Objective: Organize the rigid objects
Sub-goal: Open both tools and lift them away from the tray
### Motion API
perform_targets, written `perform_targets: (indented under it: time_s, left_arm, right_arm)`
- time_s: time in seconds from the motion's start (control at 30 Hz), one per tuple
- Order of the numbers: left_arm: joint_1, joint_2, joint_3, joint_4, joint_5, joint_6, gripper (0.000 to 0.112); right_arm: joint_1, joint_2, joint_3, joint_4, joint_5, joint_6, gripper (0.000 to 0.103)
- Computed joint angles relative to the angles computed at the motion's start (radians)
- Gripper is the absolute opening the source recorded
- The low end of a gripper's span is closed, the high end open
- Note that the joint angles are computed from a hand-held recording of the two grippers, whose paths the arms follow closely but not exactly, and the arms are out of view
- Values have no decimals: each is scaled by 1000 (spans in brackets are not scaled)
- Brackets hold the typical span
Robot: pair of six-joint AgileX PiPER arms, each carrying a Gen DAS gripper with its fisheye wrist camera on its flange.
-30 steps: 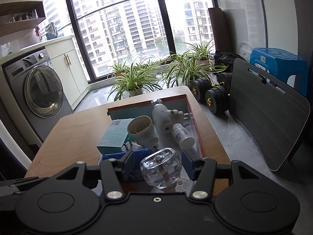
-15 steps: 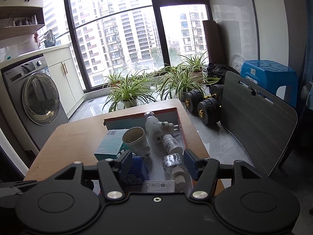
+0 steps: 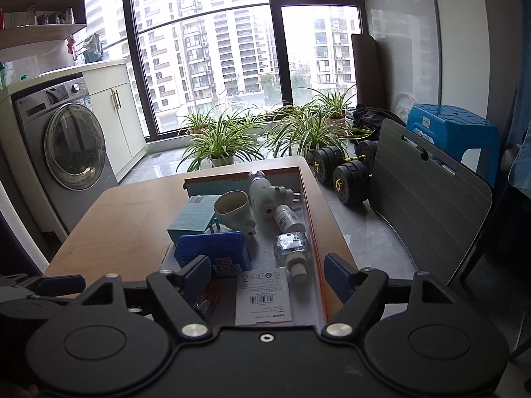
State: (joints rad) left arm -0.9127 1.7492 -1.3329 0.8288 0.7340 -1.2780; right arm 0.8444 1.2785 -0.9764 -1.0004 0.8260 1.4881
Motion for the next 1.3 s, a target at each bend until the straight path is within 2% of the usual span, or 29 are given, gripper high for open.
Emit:
perform_targets:
  time_s: [0.1, 0.3, 0.77, 1.3]
  left_arm:
    - [-17, -8, 13, 13, 32, -32, 103]
    - [-30, -24, 42, -10, 53, -67, 103]
    - [-64, -39, 75, 25, 115, -145, 103]
    - [-56, -33, 84, 17, 100, -136, 103]
  right_arm:
    - [26, -19, 19, -15, 33, 23, 90]
    - [46, -50, 60, -9, 46, 33, 90]
    - [53, -66, 131, 14, -4, 43, 91]
    - [42, -54, 141, 28, -27, 29, 91]
